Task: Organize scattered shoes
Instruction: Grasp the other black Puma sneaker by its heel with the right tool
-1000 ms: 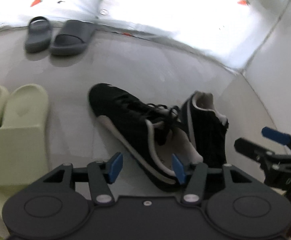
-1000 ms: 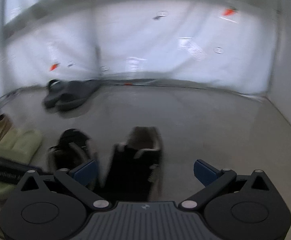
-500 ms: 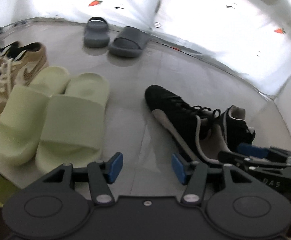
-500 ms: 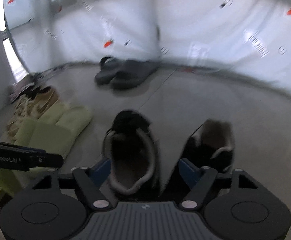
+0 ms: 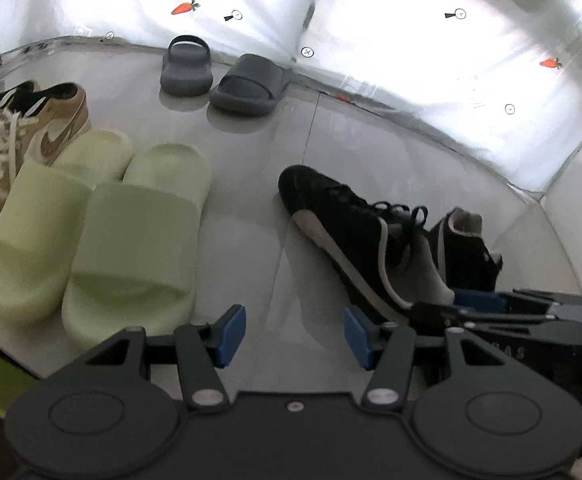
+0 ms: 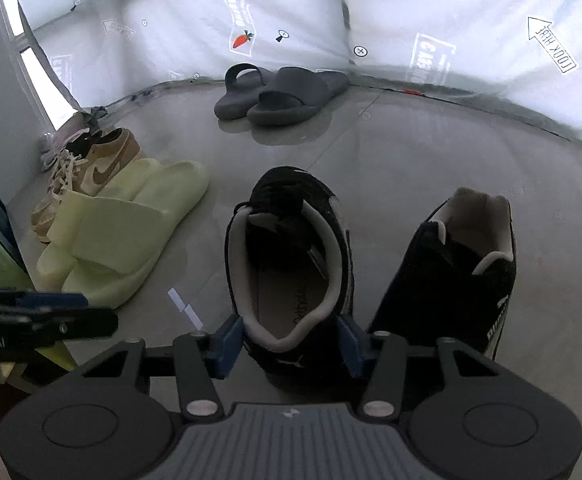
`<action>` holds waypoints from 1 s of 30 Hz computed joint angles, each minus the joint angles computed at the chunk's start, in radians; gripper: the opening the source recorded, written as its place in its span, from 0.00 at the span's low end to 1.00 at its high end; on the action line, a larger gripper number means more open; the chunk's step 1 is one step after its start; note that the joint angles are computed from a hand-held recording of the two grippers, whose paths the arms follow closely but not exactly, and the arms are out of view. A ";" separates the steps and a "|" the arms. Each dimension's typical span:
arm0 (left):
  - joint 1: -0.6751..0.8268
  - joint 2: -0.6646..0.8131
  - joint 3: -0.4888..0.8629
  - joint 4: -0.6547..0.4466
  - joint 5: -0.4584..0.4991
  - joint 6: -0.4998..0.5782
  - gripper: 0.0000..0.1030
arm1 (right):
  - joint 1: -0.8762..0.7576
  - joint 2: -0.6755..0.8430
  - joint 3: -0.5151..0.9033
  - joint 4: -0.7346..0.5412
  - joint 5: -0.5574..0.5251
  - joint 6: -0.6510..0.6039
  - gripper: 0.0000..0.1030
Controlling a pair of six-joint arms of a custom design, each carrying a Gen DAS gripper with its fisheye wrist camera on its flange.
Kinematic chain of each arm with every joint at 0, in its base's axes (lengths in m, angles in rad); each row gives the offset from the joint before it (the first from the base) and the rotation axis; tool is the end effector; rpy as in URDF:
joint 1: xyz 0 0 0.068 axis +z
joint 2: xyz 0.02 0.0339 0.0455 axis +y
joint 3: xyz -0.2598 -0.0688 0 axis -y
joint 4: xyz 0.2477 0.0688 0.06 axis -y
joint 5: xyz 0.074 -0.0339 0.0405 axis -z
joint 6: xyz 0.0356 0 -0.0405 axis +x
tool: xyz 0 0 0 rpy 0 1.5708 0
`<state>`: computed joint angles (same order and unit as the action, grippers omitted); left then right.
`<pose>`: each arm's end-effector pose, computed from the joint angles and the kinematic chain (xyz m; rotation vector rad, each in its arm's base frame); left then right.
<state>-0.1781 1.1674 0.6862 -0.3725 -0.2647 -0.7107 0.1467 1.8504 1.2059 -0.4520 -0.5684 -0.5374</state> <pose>0.2345 -0.0327 0.2093 -0.7423 2.2693 -0.0976 0.3664 0.0735 0.1698 -1.0085 2.3044 0.6013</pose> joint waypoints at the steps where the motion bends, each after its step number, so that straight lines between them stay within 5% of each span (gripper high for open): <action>1: 0.034 -0.006 -0.002 0.016 0.021 0.027 0.54 | 0.006 0.001 0.002 0.005 0.008 0.011 0.50; 12: 0.300 0.096 0.030 0.193 0.235 0.217 0.54 | 0.093 0.095 0.122 0.060 0.142 0.139 0.49; 21: 0.438 0.294 0.157 0.306 0.369 0.317 0.54 | 0.165 0.267 0.359 0.107 0.341 0.177 0.47; 30: 0.527 0.614 0.488 0.269 0.534 0.401 0.54 | 0.163 0.630 0.979 -0.169 0.393 0.345 0.47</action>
